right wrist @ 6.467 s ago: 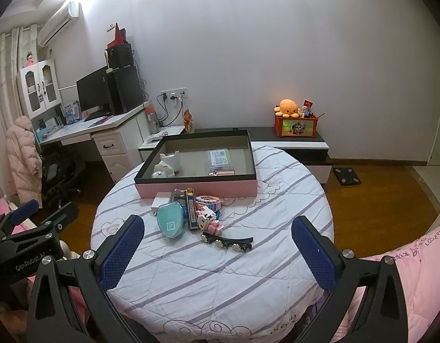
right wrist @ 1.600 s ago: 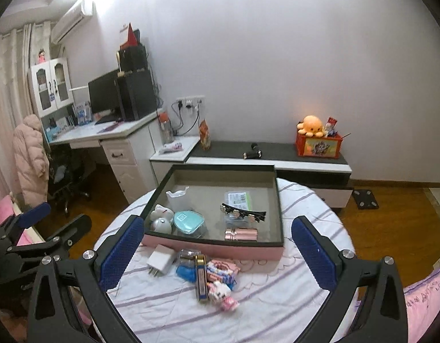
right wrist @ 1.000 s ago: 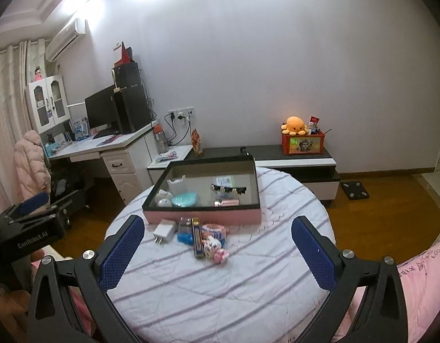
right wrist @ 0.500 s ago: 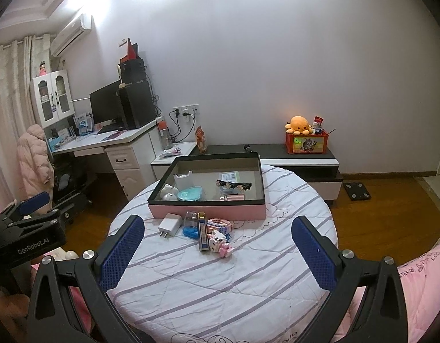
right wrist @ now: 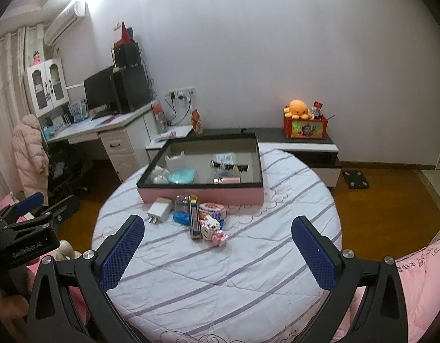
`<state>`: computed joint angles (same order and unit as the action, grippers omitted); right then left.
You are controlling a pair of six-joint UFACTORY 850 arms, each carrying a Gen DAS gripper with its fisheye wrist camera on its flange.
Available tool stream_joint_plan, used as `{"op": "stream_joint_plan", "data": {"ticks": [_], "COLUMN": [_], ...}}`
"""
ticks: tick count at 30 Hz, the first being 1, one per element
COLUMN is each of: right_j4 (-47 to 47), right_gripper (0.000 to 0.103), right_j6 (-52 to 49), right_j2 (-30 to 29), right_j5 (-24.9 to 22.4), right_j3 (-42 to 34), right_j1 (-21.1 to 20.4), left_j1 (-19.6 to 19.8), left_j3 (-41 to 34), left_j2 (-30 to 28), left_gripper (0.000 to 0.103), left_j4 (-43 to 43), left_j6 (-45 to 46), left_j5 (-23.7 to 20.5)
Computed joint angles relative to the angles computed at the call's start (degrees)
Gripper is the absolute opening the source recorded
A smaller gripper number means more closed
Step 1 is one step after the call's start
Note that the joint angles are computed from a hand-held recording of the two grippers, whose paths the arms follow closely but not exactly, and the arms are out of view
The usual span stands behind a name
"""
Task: Organize rigid objects
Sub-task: 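Withdraw both tools from the box back over the table, then grasp the white charger with the left tool while the right tool grasps the pink-white block toy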
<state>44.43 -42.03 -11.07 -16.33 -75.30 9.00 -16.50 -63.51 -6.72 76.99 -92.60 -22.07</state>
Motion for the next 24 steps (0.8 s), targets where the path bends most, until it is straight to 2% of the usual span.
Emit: {"op": "stream_joint_plan", "data": {"ticks": [6, 14, 21, 24], "right_j4": [-7.1, -14.9, -18.4, -19.4], "right_gripper": [0.103, 0.103, 0.102, 0.095], "right_j6": [6.5, 13.1, 15.5, 16.1], "right_j2": [-5.2, -13.5, -19.4, -21.5], "right_j5": [-2.5, -6.3, -9.4, -10.8], "right_j3": [-3.5, -10.1, -15.2, -17.3], "right_j1": [0.3, 0.7, 0.9, 1.0], "left_j1": [1.3, 3.4, 5.1, 5.4], "left_j3": [-2.6, -8.8, -17.7, -21.0], "left_j2": [-4.7, -13.6, -23.4, -26.8], "left_gripper": [0.103, 0.103, 0.103, 0.103], "left_j4": [-3.1, -12.5, -31.2, -36.5], "left_j6": [3.4, 14.3, 33.3, 39.1], "left_j5": [1.7, 4.1, 3.5, 2.6]}}
